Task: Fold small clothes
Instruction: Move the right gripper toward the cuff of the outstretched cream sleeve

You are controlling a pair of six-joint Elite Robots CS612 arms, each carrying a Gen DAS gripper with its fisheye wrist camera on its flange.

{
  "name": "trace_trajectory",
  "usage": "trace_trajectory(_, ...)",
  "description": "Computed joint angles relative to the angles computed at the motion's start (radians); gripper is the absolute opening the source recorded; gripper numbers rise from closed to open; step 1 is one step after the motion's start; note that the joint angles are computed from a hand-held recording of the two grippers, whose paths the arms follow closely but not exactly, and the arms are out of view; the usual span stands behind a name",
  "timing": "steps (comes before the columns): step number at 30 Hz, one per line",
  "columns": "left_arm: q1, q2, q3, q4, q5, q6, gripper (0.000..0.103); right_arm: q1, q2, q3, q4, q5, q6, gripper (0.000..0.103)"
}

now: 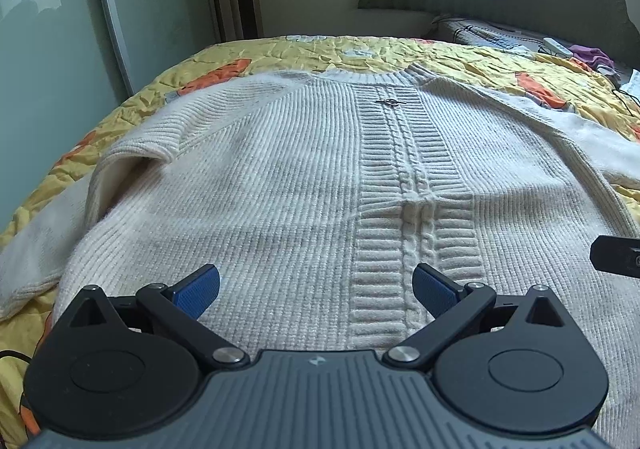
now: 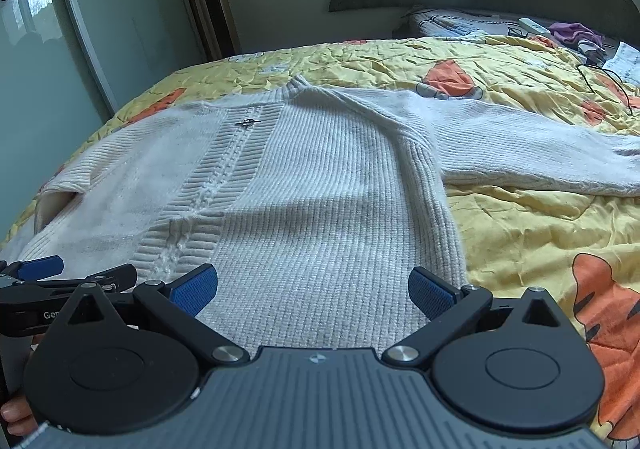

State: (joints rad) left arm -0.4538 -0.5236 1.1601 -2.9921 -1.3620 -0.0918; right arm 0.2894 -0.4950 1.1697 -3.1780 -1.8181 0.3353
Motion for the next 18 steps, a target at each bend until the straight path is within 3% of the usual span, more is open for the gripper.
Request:
trace_trajectory(6,-0.001,0.001,-0.003,0.013,0.004,0.002,0.103,0.001,0.004,0.004,-0.039,-0.007,-0.029,0.103)
trace_trajectory(12,-0.002,0.003,-0.008,0.028,0.012,0.004,0.103,-0.006,0.009,0.016,-0.129,0.06,-0.07,0.103)
trace_trajectory(18,-0.003,0.005,-0.014,0.041,0.018,0.0,0.103,-0.012,0.01,0.028,-0.185,0.075,-0.083,0.103)
